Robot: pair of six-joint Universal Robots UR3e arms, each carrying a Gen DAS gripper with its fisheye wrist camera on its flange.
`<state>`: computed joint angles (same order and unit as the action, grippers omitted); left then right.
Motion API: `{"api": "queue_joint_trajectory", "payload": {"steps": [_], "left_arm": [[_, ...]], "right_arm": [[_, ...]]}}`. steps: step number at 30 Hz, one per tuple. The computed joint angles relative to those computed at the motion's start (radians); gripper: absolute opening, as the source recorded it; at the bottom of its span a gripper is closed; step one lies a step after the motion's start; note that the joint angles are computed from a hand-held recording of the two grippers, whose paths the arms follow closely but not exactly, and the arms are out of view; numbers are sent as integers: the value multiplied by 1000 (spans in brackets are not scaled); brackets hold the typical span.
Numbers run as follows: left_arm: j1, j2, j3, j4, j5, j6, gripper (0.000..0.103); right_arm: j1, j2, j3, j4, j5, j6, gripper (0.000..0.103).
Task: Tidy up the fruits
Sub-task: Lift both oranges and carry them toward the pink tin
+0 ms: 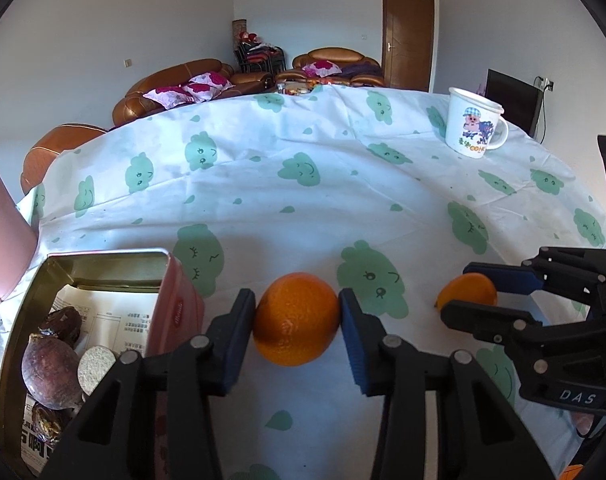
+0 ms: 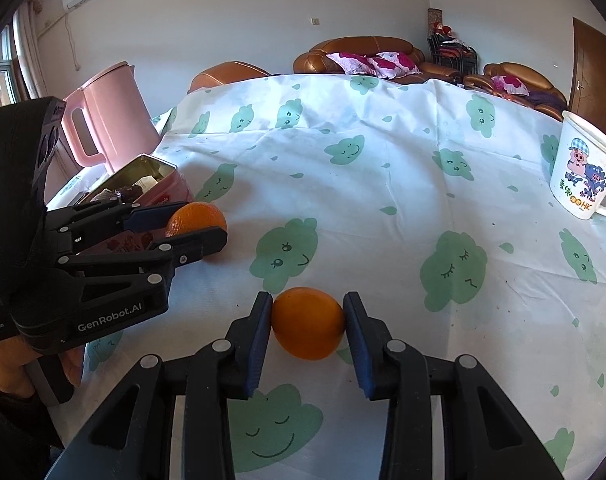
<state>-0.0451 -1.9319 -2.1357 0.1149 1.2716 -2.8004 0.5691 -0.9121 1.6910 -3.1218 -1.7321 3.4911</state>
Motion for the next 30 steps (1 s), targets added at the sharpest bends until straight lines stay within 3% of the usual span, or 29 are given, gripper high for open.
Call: {"api": "queue_joint_trajectory", "payload": {"steps": [10, 17, 30], "left_arm": [[77, 52, -157, 220, -119, -24, 44], [99, 51, -230, 385, -140, -45, 44], [125, 43, -296, 537, -157, -73, 44]], "right_arm": [[17, -10, 44, -103, -41, -7, 38], [34, -14, 79, -201, -74, -24, 38], [68, -10, 107, -304, -148, -44, 38]]}}
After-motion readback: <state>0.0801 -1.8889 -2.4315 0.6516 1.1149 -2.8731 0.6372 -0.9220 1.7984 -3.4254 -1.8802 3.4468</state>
